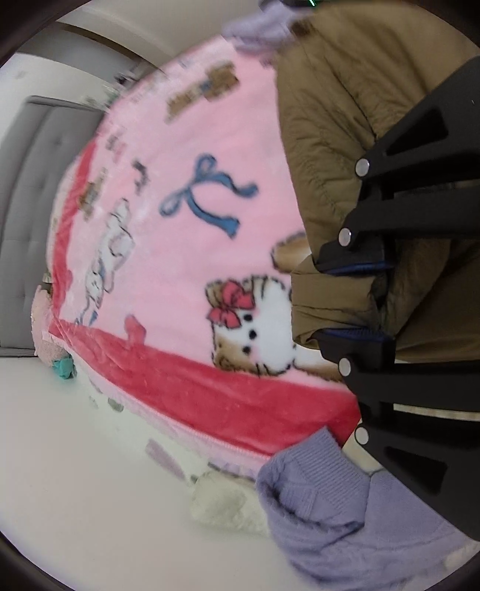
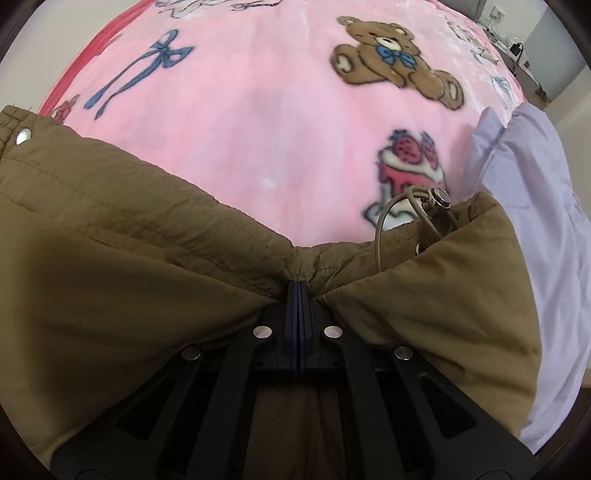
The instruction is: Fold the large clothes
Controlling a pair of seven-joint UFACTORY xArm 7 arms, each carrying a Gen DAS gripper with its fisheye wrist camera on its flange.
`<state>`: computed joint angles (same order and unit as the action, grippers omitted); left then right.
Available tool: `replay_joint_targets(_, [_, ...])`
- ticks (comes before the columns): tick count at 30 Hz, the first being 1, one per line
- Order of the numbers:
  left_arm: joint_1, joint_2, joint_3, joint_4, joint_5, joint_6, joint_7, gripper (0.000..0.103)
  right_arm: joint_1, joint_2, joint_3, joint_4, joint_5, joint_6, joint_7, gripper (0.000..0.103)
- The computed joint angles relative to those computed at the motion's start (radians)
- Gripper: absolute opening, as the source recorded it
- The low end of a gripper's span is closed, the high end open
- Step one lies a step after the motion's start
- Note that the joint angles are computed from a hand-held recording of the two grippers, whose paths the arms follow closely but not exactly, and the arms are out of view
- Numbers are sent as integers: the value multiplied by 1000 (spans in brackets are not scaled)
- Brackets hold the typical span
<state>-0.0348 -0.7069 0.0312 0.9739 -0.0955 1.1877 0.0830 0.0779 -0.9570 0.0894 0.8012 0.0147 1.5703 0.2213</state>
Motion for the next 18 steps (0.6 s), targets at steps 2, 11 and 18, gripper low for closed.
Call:
replay_joint_targets(2, [-21, 5, 61, 43, -69, 42, 27, 25, -9, -22, 9, 3, -8, 7, 19, 1])
replay_joint_targets(11, [-23, -8, 144, 164, -168, 182, 145, 29, -28, -151, 66, 87, -47, -79, 102, 36])
replay_joint_targets(18, [-9, -44, 126, 149, -163, 184, 171, 29, 221, 114, 227, 406, 53, -503, -146, 75])
